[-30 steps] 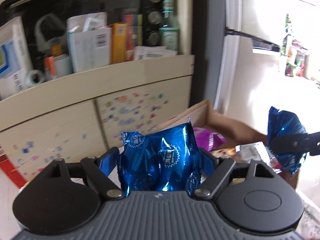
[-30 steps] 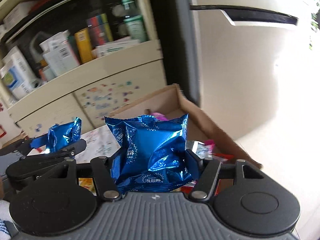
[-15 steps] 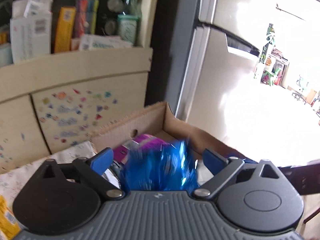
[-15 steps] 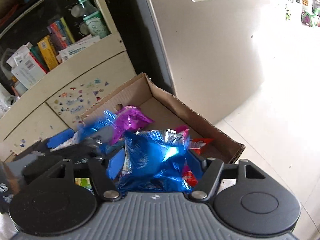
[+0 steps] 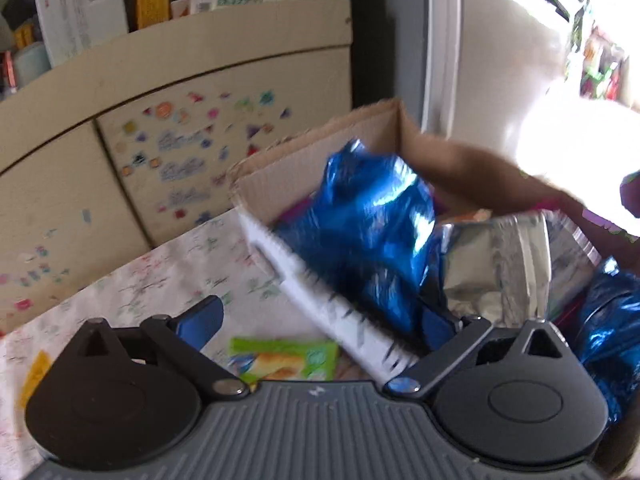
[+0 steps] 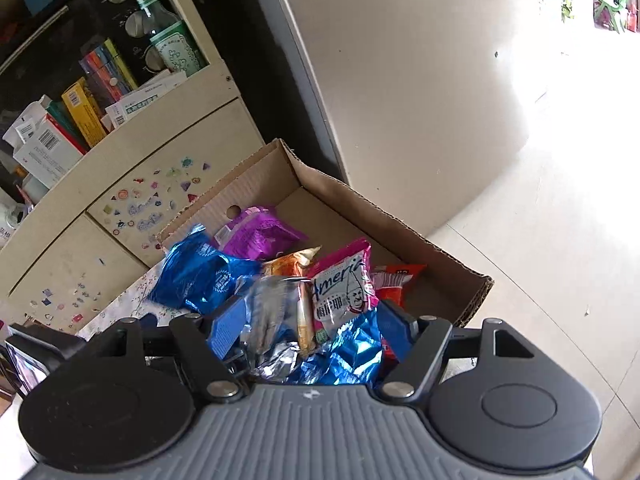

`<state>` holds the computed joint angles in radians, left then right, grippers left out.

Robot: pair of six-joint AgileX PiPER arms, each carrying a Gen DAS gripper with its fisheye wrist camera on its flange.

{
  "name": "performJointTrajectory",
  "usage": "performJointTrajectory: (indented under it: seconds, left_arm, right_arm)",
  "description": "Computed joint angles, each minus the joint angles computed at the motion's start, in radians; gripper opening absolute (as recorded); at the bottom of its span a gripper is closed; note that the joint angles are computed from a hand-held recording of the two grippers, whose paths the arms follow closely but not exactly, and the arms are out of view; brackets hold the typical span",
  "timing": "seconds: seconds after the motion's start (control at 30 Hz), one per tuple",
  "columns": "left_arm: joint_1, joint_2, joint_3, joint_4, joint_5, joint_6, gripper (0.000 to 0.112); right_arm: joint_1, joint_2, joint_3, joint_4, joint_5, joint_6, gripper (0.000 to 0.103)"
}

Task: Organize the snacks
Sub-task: 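Open both tools to drop the blue foil bags into the box, then move both tools back toward the remaining small packs on the table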

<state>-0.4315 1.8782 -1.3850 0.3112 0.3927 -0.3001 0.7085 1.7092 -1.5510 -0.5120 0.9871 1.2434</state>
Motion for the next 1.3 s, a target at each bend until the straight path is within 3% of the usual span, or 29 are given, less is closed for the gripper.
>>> performJointTrajectory:
  seconds: [0.13,0.23,0.3,0.47,0.67,0.87,1.1,1.2,1.3]
  left_arm:
    - [0.035,-0.021,0.015,-0.110,0.040,0.048,0.099]
    - [0.033,-0.059,0.061,-0.044,0.047,-0.007,0.099]
    - [0.040,-0.085,0.082,-0.071,0.058,0.010,0.098]
    - [0.101,-0.158,0.111,-0.299,0.088,0.192,0.098]
    - [0.218,-0.263,0.118,-0.432,0.162,0.424,0.098]
    - [0.376,-0.283,0.111,-0.533,0.224,0.620,0.099]
    - [0.509,-0.233,0.092,-0.591,0.260,0.696,0.099]
    - [0.523,-0.220,0.104,-0.561,0.223,0.726,0.099]
    - [0.543,-0.207,0.111,-0.596,0.235,0.792,0.099]
  right_arm:
    - [0.003,-0.008,0.005,-0.001,-0.009,-0.004,0.078]
    - [0.003,-0.016,0.012,0.005,-0.018,-0.015,0.078]
    - [0.002,-0.014,0.012,0.016,-0.026,-0.025,0.078]
    - [0.009,-0.010,0.008,0.040,-0.081,-0.069,0.079]
    - [0.010,0.029,-0.032,0.141,-0.185,-0.182,0.079]
    - [0.013,0.111,-0.097,0.327,-0.260,-0.371,0.079]
    - [0.014,0.235,-0.198,0.551,-0.255,-0.521,0.079]
    - [0.027,0.304,-0.267,0.552,-0.222,-0.508,0.079]
    - [0.044,0.369,-0.343,0.524,-0.197,-0.496,0.076]
